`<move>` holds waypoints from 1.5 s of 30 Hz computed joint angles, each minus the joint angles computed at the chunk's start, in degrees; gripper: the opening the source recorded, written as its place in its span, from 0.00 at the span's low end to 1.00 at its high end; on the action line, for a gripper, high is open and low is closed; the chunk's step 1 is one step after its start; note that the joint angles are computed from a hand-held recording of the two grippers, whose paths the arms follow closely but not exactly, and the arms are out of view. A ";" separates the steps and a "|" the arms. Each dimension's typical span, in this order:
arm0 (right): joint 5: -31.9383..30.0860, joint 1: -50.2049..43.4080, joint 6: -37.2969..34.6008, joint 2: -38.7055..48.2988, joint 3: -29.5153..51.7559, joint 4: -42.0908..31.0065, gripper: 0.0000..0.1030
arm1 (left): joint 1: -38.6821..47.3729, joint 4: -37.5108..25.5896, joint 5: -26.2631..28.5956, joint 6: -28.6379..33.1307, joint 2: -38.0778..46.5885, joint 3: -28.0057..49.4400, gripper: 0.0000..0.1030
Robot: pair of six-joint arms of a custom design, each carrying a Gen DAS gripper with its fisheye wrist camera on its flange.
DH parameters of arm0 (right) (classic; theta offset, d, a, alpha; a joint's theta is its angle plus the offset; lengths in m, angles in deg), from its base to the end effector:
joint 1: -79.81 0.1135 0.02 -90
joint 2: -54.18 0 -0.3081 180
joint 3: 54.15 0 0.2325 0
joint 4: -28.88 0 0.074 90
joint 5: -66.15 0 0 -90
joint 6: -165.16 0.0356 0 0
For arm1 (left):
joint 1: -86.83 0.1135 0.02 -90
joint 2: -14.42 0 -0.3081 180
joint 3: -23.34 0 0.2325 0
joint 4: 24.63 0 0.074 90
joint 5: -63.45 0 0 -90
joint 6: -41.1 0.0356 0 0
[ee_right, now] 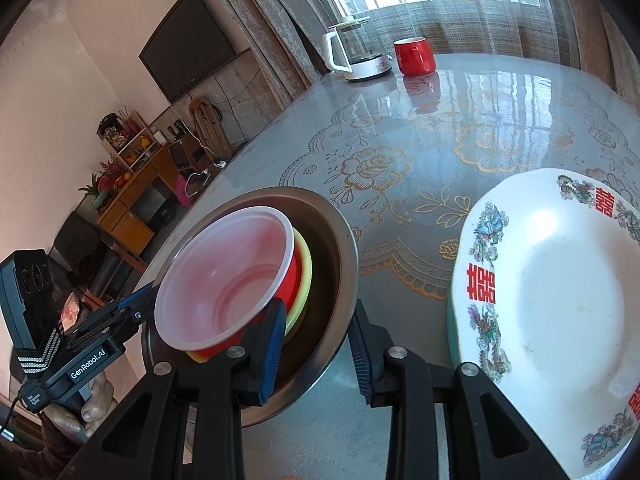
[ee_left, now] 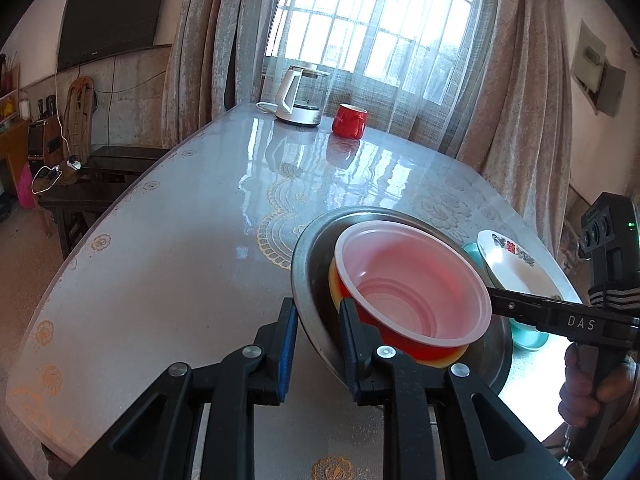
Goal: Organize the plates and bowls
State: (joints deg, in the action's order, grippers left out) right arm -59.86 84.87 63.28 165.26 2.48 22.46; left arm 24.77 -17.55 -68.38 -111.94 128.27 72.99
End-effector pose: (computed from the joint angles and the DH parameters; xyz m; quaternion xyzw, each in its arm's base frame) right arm 0.3130 0.0487 0.1220 -0.2125 0.8990 0.2844 0.2565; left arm 0.1617 -0.2542 0.1015 -0.1087 0.8950 -0.0768 0.4257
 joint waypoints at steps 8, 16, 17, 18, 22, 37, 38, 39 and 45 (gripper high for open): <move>-1.47 -2.63 -0.18 -2.10 -0.72 -0.06 0.31 | 0.37 -1.48 0.05 3.51 -1.12 2.89 0.20; -3.68 -7.53 -0.70 -3.44 -1.36 -0.18 0.31 | 1.40 -2.62 1.53 9.20 -0.70 7.98 0.20; -3.96 -8.29 -0.83 -3.57 -1.38 -0.26 0.31 | 1.66 -2.58 1.94 10.03 -0.57 8.65 0.20; -4.15 -9.00 -0.94 -3.82 -1.39 -0.44 0.31 | 1.82 -2.80 2.22 10.81 -0.39 9.51 0.20; -4.97 -11.92 -1.60 -5.06 -1.52 -1.13 0.31 | 2.18 -3.72 3.26 13.60 0.48 13.05 0.20; -7.09 -23.27 -4.47 -6.62 0.97 -5.89 0.31 | 3.18 -7.85 8.40 21.54 7.31 28.73 0.21; -7.27 -24.06 -4.83 -6.60 1.38 -6.50 0.31 | 3.28 -8.17 8.80 21.90 7.85 29.84 0.21; -7.45 -24.84 -5.15 -6.65 1.70 -7.08 0.31 | 3.36 -8.44 9.15 22.31 8.40 30.94 0.21; -7.91 -28.52 -6.63 -5.88 3.93 -9.54 0.31 | 3.61 -11.18 11.03 23.98 11.81 37.79 0.21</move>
